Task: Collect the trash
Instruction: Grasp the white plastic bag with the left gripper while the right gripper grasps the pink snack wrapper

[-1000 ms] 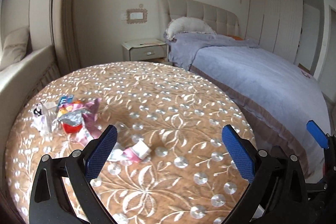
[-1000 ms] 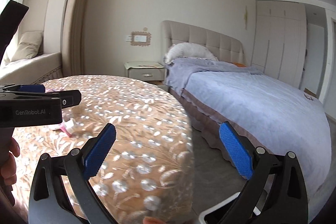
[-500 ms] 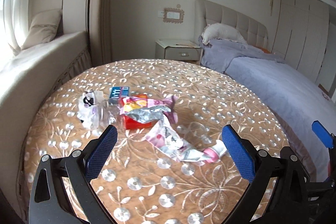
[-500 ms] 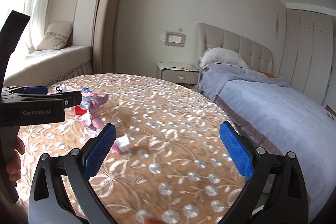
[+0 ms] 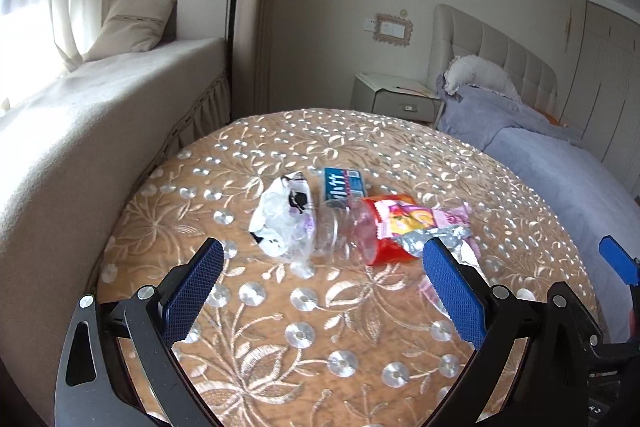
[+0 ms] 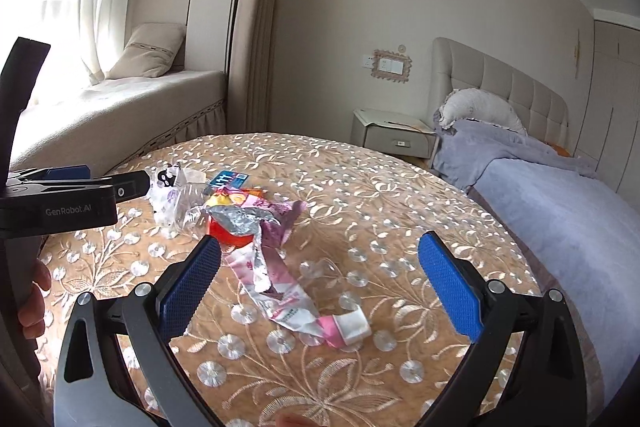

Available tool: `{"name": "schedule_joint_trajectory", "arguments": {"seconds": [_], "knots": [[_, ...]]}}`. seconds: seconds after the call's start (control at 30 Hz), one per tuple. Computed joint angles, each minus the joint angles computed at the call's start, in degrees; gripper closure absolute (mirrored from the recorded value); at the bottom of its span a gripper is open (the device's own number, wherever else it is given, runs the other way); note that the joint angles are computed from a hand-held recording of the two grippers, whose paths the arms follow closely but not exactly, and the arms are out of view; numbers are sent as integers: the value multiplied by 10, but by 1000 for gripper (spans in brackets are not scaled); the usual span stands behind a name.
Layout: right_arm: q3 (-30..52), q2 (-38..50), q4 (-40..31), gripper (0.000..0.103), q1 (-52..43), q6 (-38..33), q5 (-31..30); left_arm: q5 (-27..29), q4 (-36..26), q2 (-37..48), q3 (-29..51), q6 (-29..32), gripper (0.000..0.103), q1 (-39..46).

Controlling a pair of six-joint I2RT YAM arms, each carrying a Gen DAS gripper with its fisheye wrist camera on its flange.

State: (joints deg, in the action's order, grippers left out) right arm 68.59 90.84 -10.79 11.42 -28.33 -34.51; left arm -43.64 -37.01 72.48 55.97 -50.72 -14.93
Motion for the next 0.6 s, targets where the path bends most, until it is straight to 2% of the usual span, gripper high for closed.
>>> {"name": "schedule_joint_trajectory", "arguments": {"seconds": [0.17,0.47,0.5,0.53,0.6], "knots": [[44,34,-25,5,57,4,38,47,33,-18,-26,50,5,79],[110,98,-48,5,110,11,88,155,121,34,-41,144,6,197],[115,104,-49,5,113,13,93,163,126,44,-38,149,10,205],[119,109,-48,5,115,14,96,172,128,59,-33,154,20,212],[129,120,-48,5,119,20,102,197,137,84,-26,164,34,227]]}}
